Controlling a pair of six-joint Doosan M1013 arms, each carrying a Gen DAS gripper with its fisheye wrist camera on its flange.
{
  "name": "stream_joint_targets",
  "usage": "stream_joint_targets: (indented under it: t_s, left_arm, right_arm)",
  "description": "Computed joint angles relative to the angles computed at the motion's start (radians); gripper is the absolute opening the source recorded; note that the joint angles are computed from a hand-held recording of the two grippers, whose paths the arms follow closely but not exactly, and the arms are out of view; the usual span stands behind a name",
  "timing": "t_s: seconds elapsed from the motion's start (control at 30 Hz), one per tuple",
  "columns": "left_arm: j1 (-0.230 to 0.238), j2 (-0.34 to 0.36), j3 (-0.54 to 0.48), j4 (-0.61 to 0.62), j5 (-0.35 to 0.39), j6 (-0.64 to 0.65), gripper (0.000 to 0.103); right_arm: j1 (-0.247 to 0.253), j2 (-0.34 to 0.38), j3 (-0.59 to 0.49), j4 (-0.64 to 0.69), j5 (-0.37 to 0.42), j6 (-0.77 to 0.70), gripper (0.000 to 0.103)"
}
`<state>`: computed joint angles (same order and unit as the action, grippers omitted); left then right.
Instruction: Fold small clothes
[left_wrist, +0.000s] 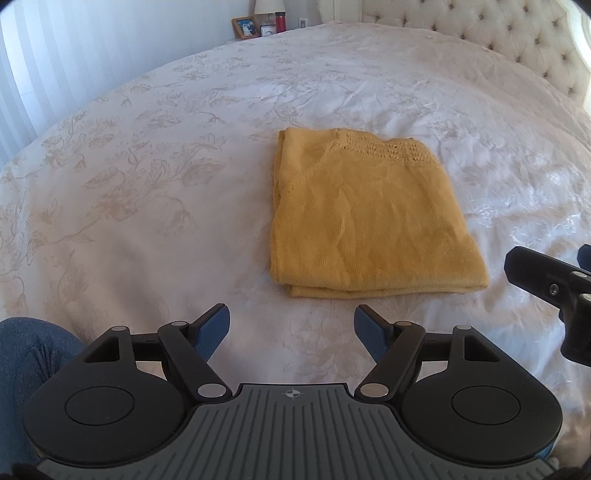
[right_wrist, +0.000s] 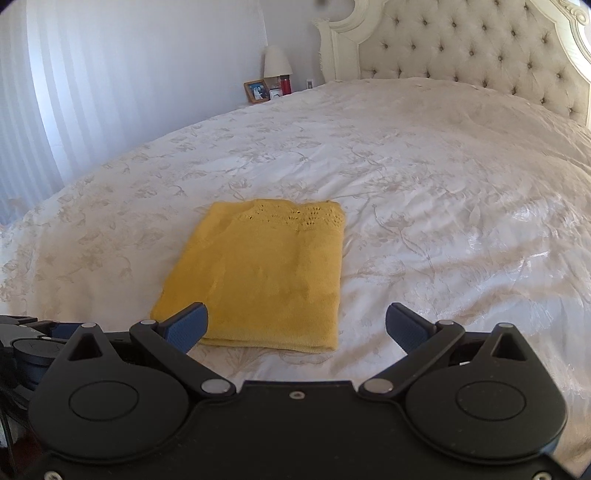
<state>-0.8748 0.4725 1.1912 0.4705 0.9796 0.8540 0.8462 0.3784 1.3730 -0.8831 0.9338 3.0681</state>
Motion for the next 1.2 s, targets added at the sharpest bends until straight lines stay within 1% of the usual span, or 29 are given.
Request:
stream_joint_targets:
  t_s: [1.2]
  left_arm:
    - [0.006,0.009,-0.019,-0.021,-0.002,0.024,0.073]
  right_arm:
    - [-0.017,0.007,-0.004,0.033,-0.047,0.016,0.102]
